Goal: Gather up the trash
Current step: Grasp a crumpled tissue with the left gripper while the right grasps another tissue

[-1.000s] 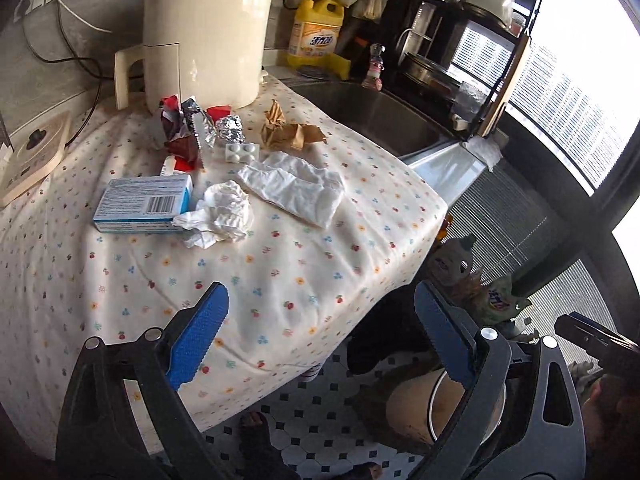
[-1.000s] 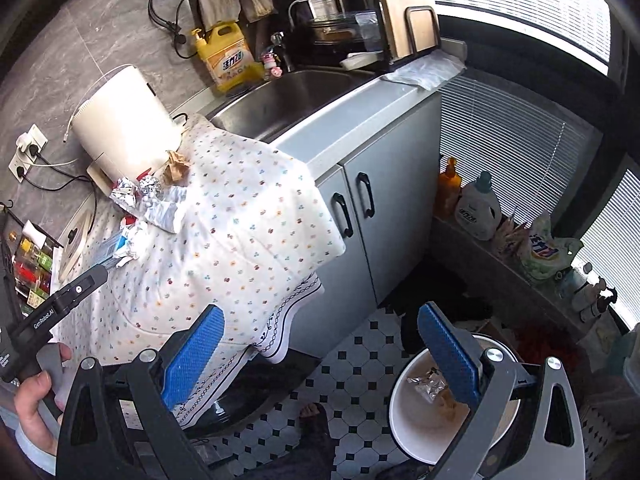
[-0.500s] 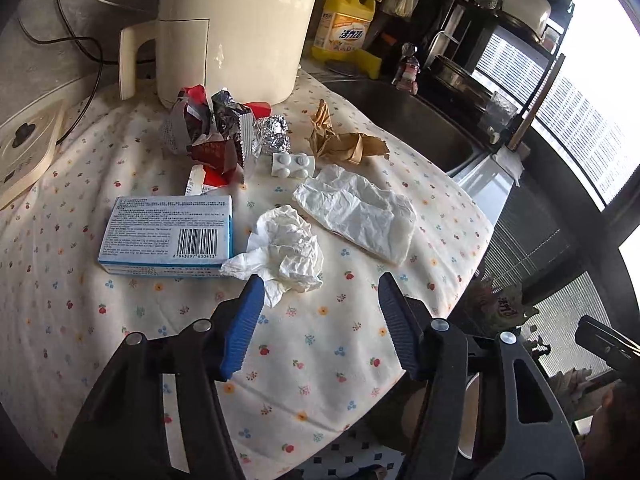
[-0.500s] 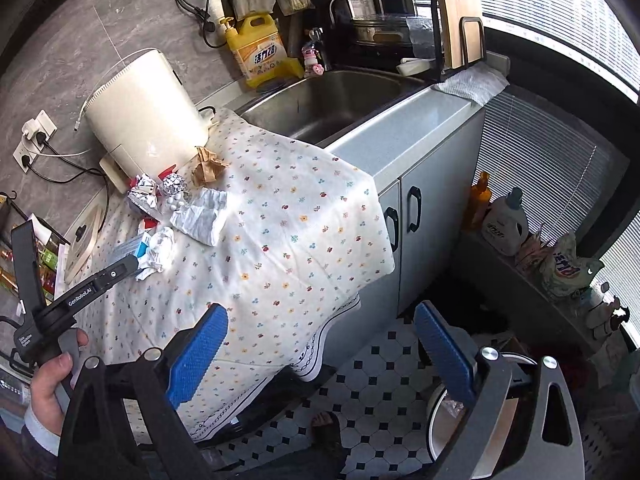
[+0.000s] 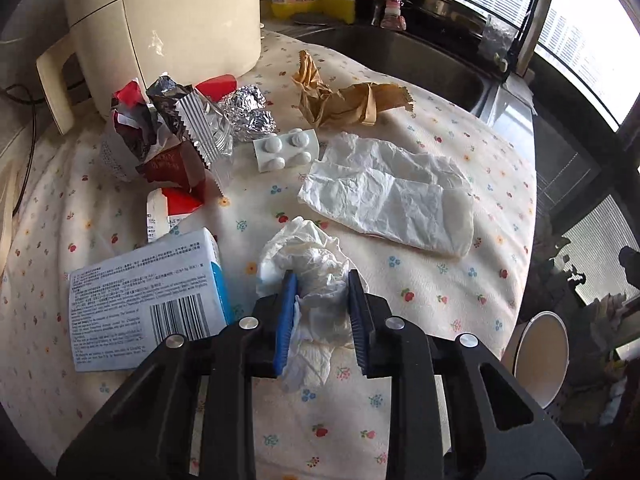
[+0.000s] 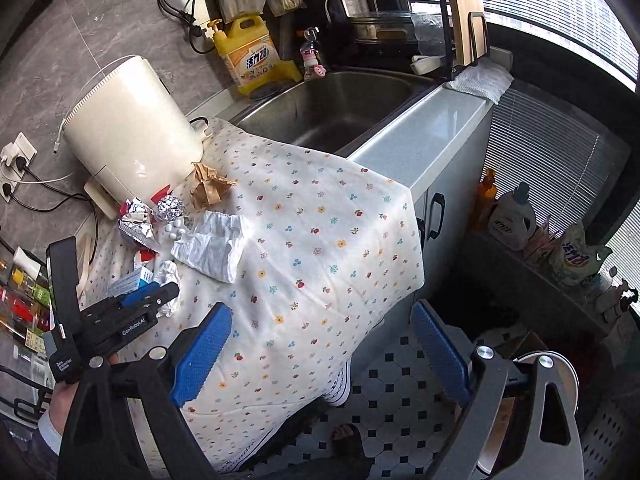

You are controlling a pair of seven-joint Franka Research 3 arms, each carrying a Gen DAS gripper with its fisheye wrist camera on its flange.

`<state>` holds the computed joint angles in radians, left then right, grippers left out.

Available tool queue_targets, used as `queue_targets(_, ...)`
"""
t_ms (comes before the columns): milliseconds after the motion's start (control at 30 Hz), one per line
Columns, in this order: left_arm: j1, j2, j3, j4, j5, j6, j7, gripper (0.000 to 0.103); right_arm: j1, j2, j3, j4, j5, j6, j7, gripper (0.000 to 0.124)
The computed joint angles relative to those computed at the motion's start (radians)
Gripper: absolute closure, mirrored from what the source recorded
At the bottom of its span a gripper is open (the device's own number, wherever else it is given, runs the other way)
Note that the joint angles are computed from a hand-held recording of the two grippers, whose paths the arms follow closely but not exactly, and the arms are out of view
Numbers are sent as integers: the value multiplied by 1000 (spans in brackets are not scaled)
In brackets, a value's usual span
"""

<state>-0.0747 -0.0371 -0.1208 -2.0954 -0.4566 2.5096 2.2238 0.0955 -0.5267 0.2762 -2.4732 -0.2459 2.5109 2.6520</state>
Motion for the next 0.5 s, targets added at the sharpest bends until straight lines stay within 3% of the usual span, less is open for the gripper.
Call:
queue_targets(67,5,2,7,15,-34,-27,15,89,-2,44,2,29,-5,14,-4,35)
queue_targets(233,36,-30,44,31,-188,-77,90,90,31,179,-23,123,-11,50,-56,45)
queue_targets(500,93,-66,97,33,-218,-42,84,90,111,383,-97,266,7,88,-147,61)
